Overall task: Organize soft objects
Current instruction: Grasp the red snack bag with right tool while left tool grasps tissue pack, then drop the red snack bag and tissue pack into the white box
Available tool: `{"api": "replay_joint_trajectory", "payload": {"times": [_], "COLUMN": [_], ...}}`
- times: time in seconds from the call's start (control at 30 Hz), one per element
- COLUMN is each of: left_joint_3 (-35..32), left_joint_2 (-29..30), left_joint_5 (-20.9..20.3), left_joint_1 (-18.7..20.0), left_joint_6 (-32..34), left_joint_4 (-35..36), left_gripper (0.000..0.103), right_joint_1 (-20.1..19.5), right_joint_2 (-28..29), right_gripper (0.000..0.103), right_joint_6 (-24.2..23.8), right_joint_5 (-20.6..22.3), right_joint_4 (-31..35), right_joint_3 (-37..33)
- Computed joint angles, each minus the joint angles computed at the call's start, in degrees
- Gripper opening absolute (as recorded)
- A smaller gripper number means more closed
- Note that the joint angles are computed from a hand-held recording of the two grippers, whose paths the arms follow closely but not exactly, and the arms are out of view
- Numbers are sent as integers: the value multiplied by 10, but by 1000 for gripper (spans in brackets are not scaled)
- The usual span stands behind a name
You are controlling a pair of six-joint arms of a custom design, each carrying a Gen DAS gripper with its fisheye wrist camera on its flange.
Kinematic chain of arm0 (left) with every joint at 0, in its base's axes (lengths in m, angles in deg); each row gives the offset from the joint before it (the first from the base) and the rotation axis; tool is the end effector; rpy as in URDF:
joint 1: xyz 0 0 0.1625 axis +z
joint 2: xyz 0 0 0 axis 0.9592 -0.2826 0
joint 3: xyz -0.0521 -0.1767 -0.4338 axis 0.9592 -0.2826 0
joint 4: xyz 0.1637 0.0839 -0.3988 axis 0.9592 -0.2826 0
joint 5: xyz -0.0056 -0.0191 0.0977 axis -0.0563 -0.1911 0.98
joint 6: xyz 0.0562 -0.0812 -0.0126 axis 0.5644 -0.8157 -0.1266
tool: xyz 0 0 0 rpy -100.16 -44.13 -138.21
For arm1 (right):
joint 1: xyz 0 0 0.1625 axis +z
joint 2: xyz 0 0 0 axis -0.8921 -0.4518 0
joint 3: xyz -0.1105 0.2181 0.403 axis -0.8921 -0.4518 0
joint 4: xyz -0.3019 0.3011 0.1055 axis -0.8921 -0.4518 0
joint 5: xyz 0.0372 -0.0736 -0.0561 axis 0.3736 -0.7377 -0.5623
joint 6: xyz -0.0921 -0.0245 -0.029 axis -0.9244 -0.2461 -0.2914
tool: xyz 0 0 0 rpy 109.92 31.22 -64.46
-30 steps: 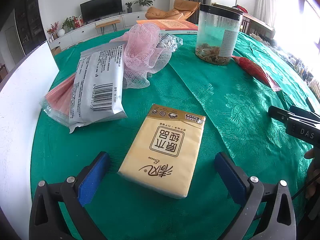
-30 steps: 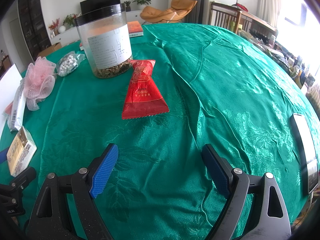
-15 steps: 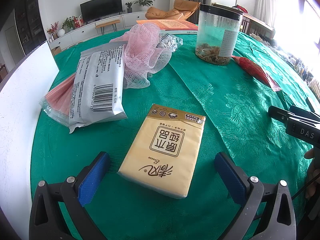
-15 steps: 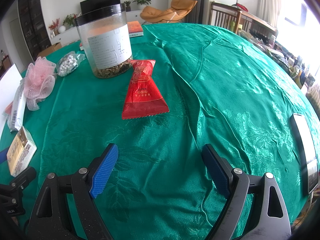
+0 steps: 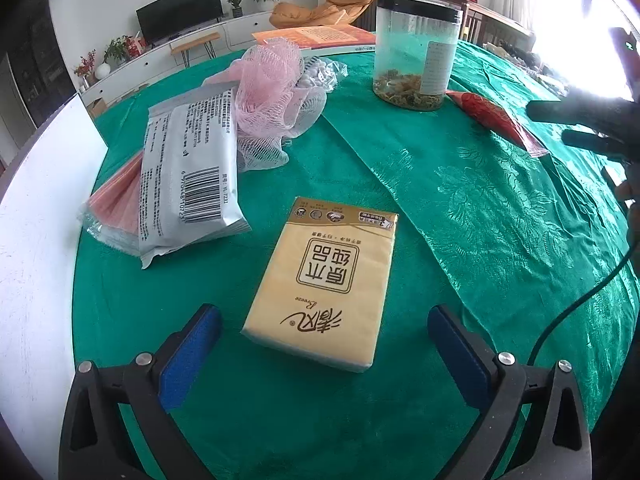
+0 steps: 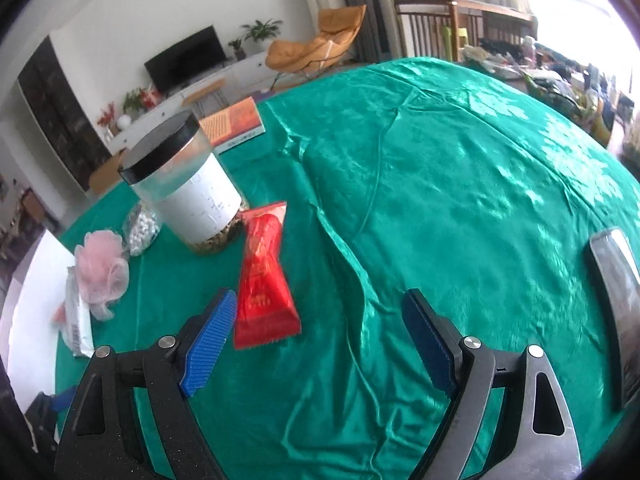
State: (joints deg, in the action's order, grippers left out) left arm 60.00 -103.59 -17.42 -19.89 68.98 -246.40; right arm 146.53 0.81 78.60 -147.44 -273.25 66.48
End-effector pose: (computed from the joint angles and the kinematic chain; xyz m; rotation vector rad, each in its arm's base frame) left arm -0.2469 -0.6531 -0.0005 1.0756 2.3464 -0.3272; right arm 0.0015 -0.6270 0.2760 -0.3835 -2.1506 1.1405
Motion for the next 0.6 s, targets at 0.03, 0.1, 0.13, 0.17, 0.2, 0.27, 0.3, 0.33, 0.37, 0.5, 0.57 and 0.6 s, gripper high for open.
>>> {"api": "replay_joint_trajectory", "payload": {"times": [0.03, 0.1, 0.13, 0.17, 0.2, 0.27, 0.3, 0.33, 0.37, 0.5, 0.57, 0.6], "left_joint_3": [-1, -5, -8, -9, -7, -9, -8, -5, -3, 6, 17, 26], "left_joint_2": [0, 3, 4, 3, 4, 1, -3, -8, -16, -55, -84, -101], "left_joint_5": [-2, -3, -10, -20, -16, -21, -28, -39, -50, -99, -114, -111], "left_joint_1": [-1, -1, 0, 2, 1, 2, 3, 4, 6, 11, 13, 12], "left_joint_6": [2, 5, 4, 2, 7, 4, 0, -6, -13, -61, -76, -77], "left_joint_4": [-2, -2, 5, 1, -9, -3, -7, -11, -14, -12, -11, -15], "left_gripper": [95, 82, 74, 66, 59, 57, 57, 57, 57, 57, 57, 57], "right_joint_1": [0, -1, -2, -2, -2, -7, -7, -7, -5, 24, 46, 60], "right_joint_2": [-1, 4, 11, 20, 29, 36, 33, 29, 24, 3, -7, -10], "right_gripper": [86, 85, 84, 76, 61, 19, 19, 18, 18, 18, 18, 18], "right_joint_6": [-1, -4, -13, -26, -35, -30, -19, -4, -1, -37, -59, -68], "right_joint_5": [1, 10, 15, 17, 11, 15, 13, 6, 3, -27, -29, -26], "right_joint_4": [60, 146, 174, 193, 205, 235, 240, 246, 230, 141, 118, 115], "right_joint_3": [-22, -59, -74, -90, -101, -119, -122, -125, -123, -103, -94, -90]}}
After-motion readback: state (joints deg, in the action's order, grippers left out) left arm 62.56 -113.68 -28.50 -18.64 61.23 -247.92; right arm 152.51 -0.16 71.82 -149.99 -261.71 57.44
